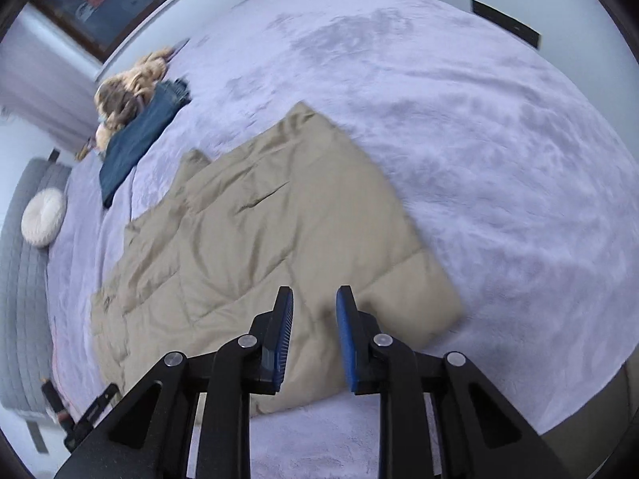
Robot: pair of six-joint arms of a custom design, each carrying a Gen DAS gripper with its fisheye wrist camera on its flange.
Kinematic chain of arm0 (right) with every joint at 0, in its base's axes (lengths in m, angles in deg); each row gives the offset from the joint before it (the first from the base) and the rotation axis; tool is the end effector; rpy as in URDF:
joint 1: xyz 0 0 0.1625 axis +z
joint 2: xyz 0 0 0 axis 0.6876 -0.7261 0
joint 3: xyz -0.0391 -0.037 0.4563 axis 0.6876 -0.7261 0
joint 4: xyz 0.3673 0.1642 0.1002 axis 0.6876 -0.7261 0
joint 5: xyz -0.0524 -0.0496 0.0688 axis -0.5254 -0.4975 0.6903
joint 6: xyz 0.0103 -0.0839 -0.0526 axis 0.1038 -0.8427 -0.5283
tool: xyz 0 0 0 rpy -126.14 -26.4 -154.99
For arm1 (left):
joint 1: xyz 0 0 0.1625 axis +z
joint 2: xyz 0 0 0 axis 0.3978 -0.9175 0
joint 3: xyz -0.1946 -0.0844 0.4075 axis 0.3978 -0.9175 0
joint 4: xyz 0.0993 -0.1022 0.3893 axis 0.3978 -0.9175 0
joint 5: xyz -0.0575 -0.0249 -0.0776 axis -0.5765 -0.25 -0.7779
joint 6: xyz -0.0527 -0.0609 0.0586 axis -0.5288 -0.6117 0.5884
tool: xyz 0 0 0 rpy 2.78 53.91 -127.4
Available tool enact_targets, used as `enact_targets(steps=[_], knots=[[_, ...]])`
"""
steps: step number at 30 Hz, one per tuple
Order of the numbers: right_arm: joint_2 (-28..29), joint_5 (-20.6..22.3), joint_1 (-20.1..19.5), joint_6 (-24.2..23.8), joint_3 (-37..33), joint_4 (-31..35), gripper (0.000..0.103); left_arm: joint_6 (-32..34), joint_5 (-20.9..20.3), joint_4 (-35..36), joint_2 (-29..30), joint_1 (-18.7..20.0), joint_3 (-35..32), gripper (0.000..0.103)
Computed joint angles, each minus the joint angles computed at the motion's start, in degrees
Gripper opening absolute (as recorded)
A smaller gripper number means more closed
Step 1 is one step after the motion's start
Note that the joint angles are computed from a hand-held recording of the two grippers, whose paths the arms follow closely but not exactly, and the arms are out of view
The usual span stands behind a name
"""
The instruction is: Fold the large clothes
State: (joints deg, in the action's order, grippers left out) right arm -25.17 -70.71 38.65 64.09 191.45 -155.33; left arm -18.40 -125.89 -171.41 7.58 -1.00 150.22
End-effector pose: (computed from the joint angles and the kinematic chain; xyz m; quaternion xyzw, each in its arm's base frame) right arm 0.0342 -0.3871 0.5707 -0.1063 -0.9282 0.2502 0.2542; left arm -0.3778 -0.3598 0.0705 -0.0899 0.9070 -0.2101 0.3537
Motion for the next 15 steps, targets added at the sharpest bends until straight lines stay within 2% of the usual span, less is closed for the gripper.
enact_targets(steps=[2, 3, 4, 6, 9, 15], knots=[[0.77, -1.92, 1.12, -1.33, 2.09, 0.84, 0.025, -0.30, -0.97, 0.31, 0.22, 0.80, -0.12, 0.057], [1.55, -2.30, 0.87, -1.02, 2.34, 2.34, 0.025, -0.97, -1.49, 2.69, 0.55, 1.20, -1.04, 0.070], [2.35, -2.49, 0.23, -0.35, 2.59, 3.11, 0.025, -1.49, -1.98, 3.99, 0.60, 1.55, -1.57, 0.073], [3.72, -3.41, -0.92, 1.41, 2.52, 4.69, 0.024, -1.03, -3.38, 3.31, -0.23, 2.18, -1.63, 0.073], [4.66, -2.60, -2.14, 3.77, 1.02, 7.59, 0.025, -1.11, -4.15, 7.56, -0.16, 2.28, -4.11, 0.073], [6.92, -1.33, -0.17, 6.56, -3.79, 12.49, 0.025, -1.87, -3.92, 11.45, 0.75, 2.13, -9.16, 0.073]])
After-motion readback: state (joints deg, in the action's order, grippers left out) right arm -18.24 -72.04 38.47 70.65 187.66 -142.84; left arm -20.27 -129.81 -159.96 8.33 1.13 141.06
